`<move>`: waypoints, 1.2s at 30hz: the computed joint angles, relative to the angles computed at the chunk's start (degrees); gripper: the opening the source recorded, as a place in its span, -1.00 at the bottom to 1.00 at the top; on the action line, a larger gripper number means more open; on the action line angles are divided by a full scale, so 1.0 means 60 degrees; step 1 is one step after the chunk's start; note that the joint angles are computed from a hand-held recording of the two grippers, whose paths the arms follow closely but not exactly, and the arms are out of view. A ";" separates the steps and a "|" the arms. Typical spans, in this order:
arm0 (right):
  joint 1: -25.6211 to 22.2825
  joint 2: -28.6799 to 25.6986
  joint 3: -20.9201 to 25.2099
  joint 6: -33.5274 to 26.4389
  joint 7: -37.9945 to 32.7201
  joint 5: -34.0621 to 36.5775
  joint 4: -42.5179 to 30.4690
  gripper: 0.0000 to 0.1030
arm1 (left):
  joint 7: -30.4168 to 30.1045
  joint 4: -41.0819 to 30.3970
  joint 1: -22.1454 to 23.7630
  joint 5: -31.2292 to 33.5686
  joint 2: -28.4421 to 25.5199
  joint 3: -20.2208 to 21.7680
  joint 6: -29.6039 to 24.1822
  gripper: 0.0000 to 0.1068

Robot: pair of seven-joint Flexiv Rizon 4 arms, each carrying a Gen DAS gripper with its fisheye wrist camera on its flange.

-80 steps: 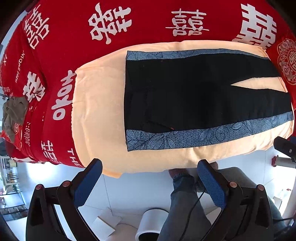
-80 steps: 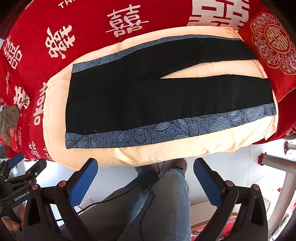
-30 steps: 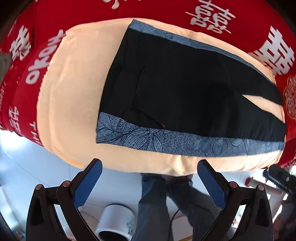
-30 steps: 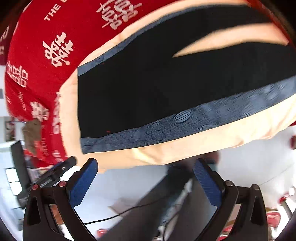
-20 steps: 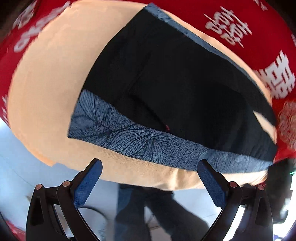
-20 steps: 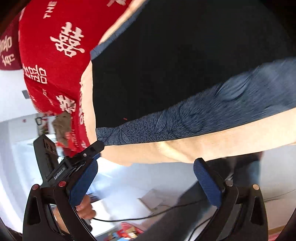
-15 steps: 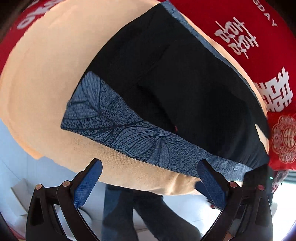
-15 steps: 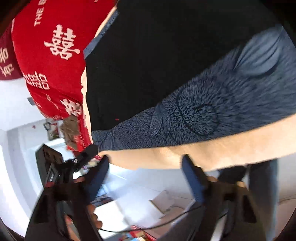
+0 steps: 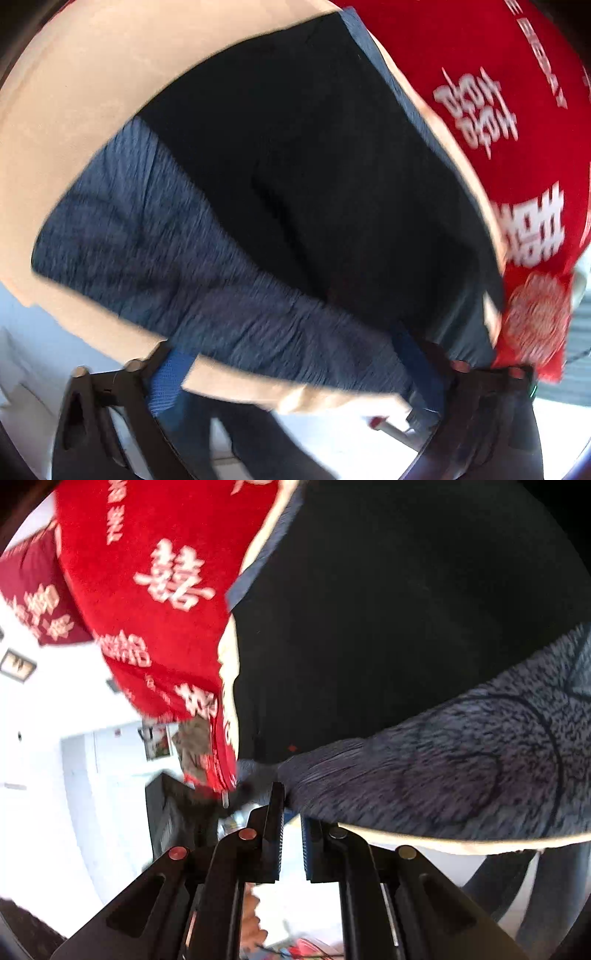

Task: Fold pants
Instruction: 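Grasp the patterned cuff with the right gripper while the left gripper grasps the other cuff, then lift both cuffs and fold them over toward the waistband, then release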

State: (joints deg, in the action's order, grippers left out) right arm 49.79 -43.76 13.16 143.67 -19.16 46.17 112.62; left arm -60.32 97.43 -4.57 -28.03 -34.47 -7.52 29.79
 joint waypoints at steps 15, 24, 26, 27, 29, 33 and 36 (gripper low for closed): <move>0.1137 -0.1178 0.1113 0.2672 0.1609 0.3574 0.0229 0.04 | 0.0987 -0.1072 -0.0178 0.0921 -0.0284 0.0054 -0.1158 -0.44; 0.0226 -0.1103 0.2117 0.3339 0.1148 0.4671 -0.0448 -0.91 | 0.0955 -0.1264 -0.0238 0.1002 -0.0504 0.0059 -0.1259 -0.54; -0.0250 -0.0143 0.2268 0.2547 -0.0492 0.5208 -0.0379 -0.91 | 0.0960 -0.1379 -0.0198 0.0851 -0.0477 -0.0004 -0.1418 -0.56; -0.0367 0.0189 0.2283 0.2327 -0.0989 0.5413 -0.0333 -0.91 | 0.0948 -0.1437 -0.0168 0.0714 -0.0430 -0.0050 -0.1493 -0.56; -0.0966 0.1214 0.2296 0.1491 -0.2885 0.5972 -0.0417 -0.91 | 0.0904 -0.1566 -0.0159 0.0533 -0.0372 -0.0100 -0.1612 -0.56; -0.2167 0.3013 0.2351 0.0085 -0.6272 0.7086 -0.0415 -0.91 | 0.0599 -0.2024 -0.0319 0.0323 -0.0360 -0.0191 -0.1799 -0.56; -0.2758 0.3893 0.2277 -0.0744 -0.7296 0.7232 0.0111 -0.90 | 0.0418 -0.2519 -0.0492 0.0096 -0.0483 -0.0343 -0.1691 -0.56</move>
